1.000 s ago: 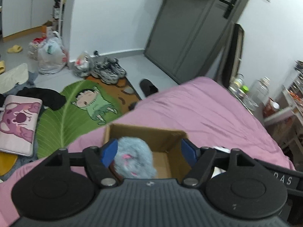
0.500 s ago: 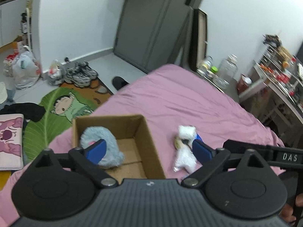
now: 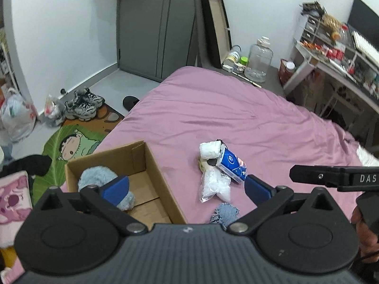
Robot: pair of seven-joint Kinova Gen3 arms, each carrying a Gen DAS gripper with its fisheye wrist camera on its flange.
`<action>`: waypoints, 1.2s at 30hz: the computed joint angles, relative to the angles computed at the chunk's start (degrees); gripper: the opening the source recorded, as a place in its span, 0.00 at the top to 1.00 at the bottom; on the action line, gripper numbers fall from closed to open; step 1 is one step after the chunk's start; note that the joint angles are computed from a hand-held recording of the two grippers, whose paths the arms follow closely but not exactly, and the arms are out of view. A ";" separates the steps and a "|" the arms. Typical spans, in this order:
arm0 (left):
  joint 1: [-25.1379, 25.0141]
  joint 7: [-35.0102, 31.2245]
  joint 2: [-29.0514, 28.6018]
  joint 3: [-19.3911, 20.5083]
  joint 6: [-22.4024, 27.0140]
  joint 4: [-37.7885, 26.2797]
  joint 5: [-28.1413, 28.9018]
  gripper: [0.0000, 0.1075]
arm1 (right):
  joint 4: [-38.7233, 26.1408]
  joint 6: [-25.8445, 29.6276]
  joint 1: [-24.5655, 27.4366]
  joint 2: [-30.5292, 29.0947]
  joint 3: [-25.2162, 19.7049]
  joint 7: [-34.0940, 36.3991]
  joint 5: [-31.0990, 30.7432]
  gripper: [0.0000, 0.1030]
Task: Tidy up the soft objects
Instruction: 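Grasp the bubble-wrap bag with the left gripper while the right grasps the tissue pack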
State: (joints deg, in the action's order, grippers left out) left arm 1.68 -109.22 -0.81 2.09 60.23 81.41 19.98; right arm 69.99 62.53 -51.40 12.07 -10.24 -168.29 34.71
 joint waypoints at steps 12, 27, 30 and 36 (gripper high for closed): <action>4.67 4.19 4.65 3.43 -0.70 -3.14 -6.35 0.05 | 8.41 -5.78 6.03 -4.10 -0.82 -1.67 -4.00 0.00; 10.03 9.26 13.18 5.09 0.71 -7.23 -12.21 0.18 | 18.87 -21.76 15.30 -5.50 -0.31 1.59 -12.87 0.13; 11.02 11.13 14.99 5.04 1.04 -8.17 -13.51 0.23 | 20.65 -25.14 16.84 -5.51 0.05 4.13 -15.42 0.14; 13.16 14.05 18.53 4.83 1.90 -10.30 -16.38 0.26 | 22.47 -29.95 20.07 -4.42 0.56 11.14 -23.04 0.18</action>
